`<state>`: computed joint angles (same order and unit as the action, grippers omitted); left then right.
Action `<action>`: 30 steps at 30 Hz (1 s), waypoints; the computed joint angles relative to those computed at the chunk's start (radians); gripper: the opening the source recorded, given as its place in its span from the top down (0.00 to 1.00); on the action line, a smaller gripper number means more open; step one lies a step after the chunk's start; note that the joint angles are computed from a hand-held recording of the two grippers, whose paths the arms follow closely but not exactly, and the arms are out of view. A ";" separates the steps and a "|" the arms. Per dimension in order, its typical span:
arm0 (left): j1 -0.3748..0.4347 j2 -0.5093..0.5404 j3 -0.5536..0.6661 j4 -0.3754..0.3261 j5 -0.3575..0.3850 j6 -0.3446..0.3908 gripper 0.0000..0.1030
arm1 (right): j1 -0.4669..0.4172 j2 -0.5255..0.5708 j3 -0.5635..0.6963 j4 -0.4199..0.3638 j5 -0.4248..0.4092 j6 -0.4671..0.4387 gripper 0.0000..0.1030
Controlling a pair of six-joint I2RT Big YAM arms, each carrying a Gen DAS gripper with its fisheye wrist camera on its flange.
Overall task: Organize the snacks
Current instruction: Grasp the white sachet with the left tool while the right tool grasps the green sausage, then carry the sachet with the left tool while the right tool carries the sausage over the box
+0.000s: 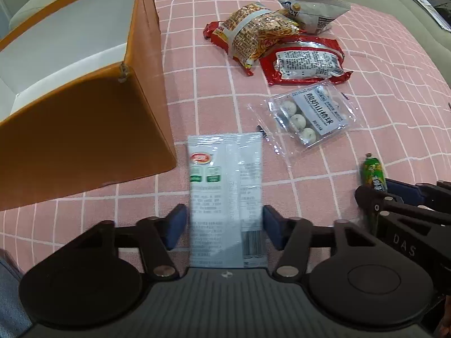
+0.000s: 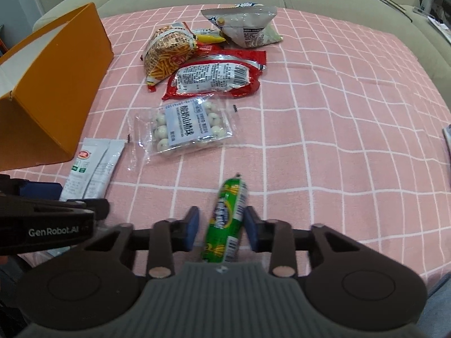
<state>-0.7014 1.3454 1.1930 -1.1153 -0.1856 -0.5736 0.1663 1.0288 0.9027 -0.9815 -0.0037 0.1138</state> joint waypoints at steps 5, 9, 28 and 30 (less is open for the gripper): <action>-0.004 -0.011 -0.010 0.013 0.000 0.014 0.46 | 0.023 -0.001 -0.001 -0.003 0.017 -0.021 0.80; 0.008 -0.024 -0.016 0.015 0.023 0.003 0.48 | 0.025 0.000 0.004 -0.013 -0.001 -0.014 0.80; 0.003 -0.173 0.025 -0.017 0.066 -0.018 0.48 | 0.023 -0.089 0.058 -0.043 -0.071 0.001 0.81; 0.001 -0.192 0.032 -0.013 0.058 -0.023 0.48 | 0.035 -0.098 0.074 -0.040 -0.078 -0.001 0.81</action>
<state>-0.7004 1.1534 1.2253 -1.1286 -0.1278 -0.5964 0.2017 0.9309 0.9764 -1.0215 -0.0813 0.1130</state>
